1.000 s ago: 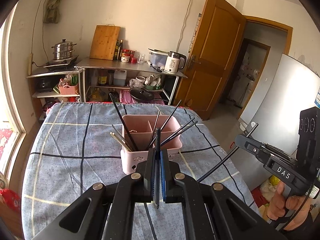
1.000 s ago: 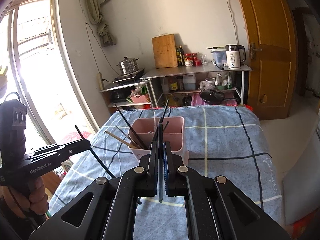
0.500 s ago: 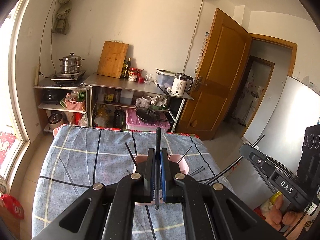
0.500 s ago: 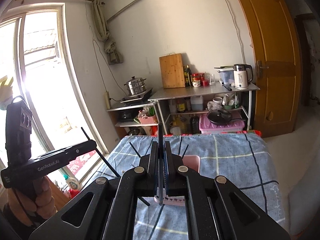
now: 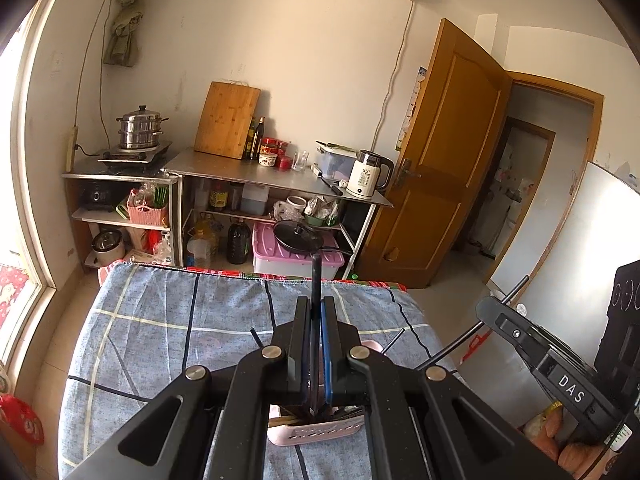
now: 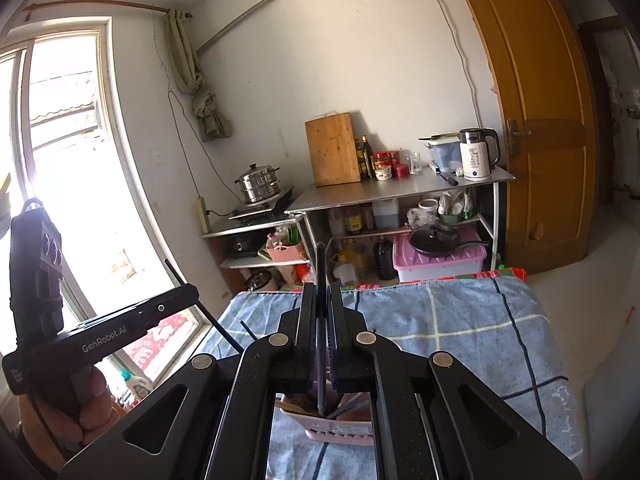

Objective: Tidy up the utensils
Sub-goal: 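Lower the black chopsticks into the basket and open both tools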

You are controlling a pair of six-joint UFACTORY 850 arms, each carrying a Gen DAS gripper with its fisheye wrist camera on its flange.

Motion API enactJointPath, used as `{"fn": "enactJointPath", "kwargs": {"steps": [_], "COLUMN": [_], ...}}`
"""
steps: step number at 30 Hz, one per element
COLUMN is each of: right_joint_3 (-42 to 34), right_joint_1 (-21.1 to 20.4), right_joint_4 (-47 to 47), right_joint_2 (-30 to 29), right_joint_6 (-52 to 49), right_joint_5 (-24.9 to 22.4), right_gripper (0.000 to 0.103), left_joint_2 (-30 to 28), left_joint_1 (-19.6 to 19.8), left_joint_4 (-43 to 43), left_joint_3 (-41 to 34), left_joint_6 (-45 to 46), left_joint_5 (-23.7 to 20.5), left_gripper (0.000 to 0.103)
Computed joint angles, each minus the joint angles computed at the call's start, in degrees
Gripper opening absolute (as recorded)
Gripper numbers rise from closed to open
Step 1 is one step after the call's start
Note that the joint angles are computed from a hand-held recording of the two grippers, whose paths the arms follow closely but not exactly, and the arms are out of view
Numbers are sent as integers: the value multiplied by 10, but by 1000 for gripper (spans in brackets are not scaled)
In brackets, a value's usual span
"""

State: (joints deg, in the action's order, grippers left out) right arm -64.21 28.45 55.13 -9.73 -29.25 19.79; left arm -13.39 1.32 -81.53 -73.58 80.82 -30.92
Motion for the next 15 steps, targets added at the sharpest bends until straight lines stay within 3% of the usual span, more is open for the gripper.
{"fn": "enactJointPath", "kwargs": {"steps": [15], "right_joint_3": [-25], "right_joint_1": [-12], "right_joint_4": [10], "right_joint_2": [-58], "right_joint_6": [1], "right_joint_5": [-38], "right_gripper": [5], "left_joint_2": [-64], "left_joint_1": [-3], "left_joint_4": [22], "left_joint_3": [-14], "left_joint_6": [-23], "left_joint_5": [4], "left_gripper": [5]}}
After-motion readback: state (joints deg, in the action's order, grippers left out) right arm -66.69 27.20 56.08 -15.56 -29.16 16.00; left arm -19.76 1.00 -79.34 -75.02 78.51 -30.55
